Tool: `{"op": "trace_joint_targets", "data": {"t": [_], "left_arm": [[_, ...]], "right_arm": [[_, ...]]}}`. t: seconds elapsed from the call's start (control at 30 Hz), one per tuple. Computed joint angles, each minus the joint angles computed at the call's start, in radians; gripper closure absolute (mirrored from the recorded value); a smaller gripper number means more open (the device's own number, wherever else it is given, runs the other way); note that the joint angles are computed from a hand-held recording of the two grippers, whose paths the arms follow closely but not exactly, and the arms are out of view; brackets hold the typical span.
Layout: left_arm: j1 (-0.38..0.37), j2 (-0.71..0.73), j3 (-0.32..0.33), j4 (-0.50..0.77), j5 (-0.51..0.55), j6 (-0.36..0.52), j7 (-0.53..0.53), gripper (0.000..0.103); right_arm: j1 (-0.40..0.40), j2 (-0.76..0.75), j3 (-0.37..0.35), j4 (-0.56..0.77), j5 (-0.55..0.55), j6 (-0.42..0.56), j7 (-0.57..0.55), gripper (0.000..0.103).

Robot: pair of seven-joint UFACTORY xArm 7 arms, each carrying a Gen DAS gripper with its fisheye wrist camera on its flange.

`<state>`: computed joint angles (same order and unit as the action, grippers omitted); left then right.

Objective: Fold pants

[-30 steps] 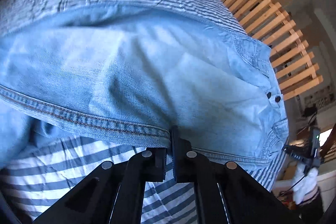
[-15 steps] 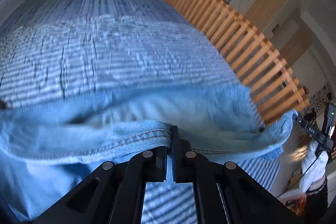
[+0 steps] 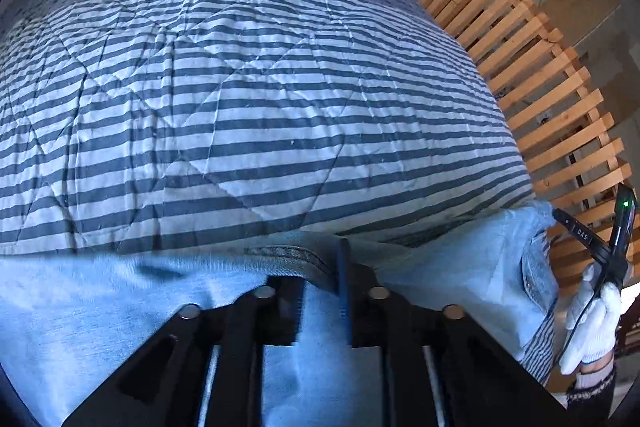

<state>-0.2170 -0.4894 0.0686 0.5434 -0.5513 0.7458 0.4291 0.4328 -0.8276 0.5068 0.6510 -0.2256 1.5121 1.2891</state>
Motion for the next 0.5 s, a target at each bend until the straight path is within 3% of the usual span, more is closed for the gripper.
{"op": "trace_joint_targets", "data": {"t": [0.03, 0.07, 0.23, 0.33, 0.5], "left_arm": [[0.006, -0.017, 0.002, -0.006, 0.011, 0.002, 0.007, 0.067], [0.013, -0.044, 0.003, -0.018, 0.020, 0.000, 0.010, 0.065], [0.047, -0.242, 0.074, -0.063, 0.053, 0.114, 0.054, 0.064], [0.105, -0.440, 0.119, -0.126, 0.113, 0.226, 0.098, 0.064], [0.241, -0.685, 0.217, -0.226, 0.238, 0.506, 0.180, 0.064]], "right_arm": [[0.009, -0.022, -0.004, -0.006, 0.002, 0.013, -0.004, 0.076], [0.014, -0.046, 0.000, -0.004, -0.005, 0.038, -0.009, 0.070], [0.051, -0.205, 0.048, 0.049, 0.054, 0.161, 0.013, 0.065], [0.074, -0.193, 0.155, 0.153, 0.141, 0.166, 0.001, 0.065], [0.040, 0.059, 0.377, 0.325, 0.234, 0.051, -0.008, 0.065]]}}
